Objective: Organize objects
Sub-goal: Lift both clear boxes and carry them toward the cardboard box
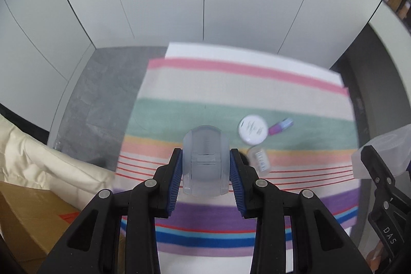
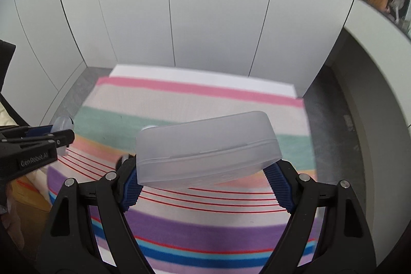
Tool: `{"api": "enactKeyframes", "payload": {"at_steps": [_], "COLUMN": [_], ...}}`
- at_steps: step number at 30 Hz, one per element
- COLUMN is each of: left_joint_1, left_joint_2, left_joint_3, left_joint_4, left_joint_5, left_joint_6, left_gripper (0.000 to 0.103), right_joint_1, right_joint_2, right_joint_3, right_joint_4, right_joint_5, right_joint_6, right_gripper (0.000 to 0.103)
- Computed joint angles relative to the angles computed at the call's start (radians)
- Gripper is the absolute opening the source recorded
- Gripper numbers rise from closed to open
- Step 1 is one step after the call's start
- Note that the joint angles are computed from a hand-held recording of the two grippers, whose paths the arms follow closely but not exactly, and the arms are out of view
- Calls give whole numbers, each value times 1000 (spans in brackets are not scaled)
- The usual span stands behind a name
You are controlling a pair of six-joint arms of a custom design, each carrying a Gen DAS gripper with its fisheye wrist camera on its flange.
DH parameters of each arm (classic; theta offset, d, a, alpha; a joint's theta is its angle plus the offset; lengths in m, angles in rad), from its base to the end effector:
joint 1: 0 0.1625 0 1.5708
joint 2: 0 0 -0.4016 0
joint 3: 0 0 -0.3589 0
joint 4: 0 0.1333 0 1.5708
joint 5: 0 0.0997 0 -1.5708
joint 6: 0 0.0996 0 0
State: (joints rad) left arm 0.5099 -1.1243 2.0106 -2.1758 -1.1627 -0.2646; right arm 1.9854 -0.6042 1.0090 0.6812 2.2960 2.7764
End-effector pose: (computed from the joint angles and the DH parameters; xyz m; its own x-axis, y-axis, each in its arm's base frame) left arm -0.3265 -0.3806 0.1312 -0.5589 0.7025 -0.4406 0.7173 0.6762 0.1682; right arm 0.3060 -0.5284 0.1369 -0.6288 -0.3065 0.7146 -0.6220 0.7498 -0.2257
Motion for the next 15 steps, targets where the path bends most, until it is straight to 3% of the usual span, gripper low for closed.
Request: {"api": "enactKeyframes", "payload": {"at_steps": [5, 15], "left_joint_1": [-27, -92], "left_joint_2": [-54, -149], "left_joint_3": [-72, -210], "left_joint_4": [65, 261], "left_joint_5": [13, -21], "left_joint_6": [4, -75], "left_gripper": [36, 37], "right_joint_1": [88, 207], "right_joint_2": [-14, -48], "right_joint_3": [-112, -276], "right_joint_4": [112, 280], "right_joint_5": [55, 46], "right_joint_6": [30, 104], "right_gripper": [85, 85]}}
